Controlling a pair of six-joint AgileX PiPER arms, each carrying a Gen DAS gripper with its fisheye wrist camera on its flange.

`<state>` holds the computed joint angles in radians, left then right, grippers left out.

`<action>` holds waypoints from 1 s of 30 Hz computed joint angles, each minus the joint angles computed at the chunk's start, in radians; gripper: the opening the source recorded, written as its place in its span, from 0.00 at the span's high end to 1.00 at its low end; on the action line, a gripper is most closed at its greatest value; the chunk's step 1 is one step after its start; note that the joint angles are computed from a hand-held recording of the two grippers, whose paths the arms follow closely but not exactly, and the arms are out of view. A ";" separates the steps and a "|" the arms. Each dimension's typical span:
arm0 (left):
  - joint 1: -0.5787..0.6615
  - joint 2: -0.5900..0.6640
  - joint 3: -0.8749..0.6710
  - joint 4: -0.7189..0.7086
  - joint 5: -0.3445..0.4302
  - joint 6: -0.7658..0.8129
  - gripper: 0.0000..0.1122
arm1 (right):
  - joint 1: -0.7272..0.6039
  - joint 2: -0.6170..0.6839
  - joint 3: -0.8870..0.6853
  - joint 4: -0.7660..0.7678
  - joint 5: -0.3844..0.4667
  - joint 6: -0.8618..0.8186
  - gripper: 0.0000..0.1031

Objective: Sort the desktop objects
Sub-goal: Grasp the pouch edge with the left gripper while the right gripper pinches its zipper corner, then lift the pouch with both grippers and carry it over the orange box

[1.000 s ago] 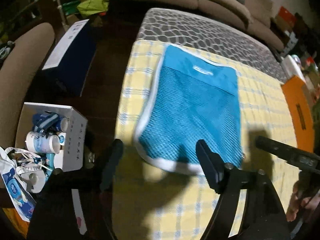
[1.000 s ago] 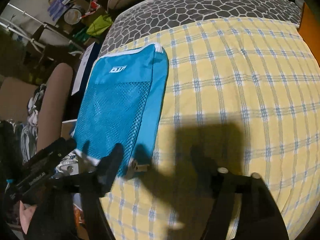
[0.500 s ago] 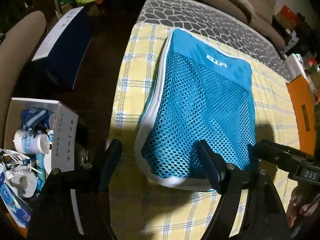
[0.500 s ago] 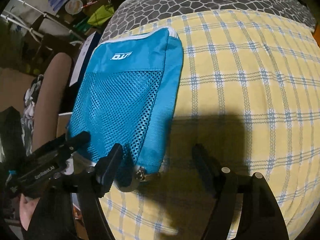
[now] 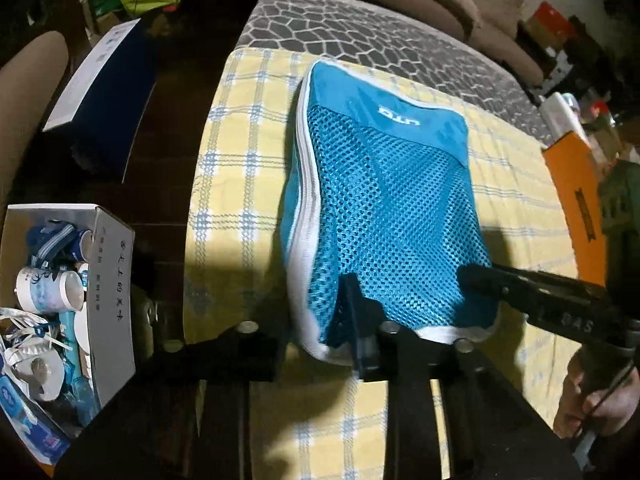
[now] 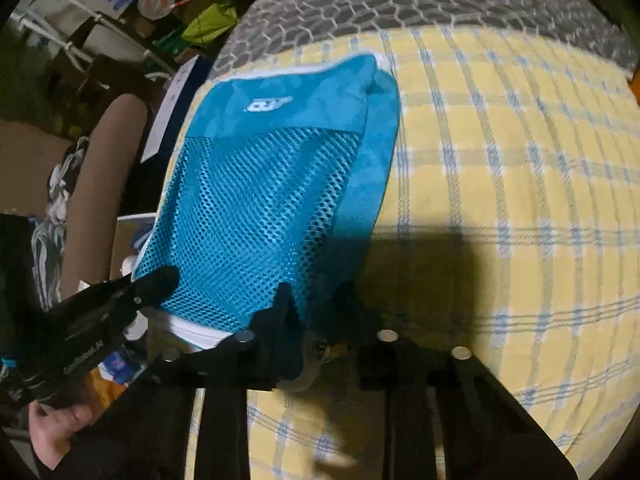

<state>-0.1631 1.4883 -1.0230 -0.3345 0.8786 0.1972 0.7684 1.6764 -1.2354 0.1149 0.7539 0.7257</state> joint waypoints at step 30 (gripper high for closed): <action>-0.655 0.125 -0.599 0.199 0.109 -0.614 0.89 | -0.601 -0.602 0.006 0.029 0.445 -0.356 0.82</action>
<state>-0.8180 1.6137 -1.6222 -0.1350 0.9880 -0.4167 0.1676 1.0740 -1.2291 0.1444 1.1984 0.3695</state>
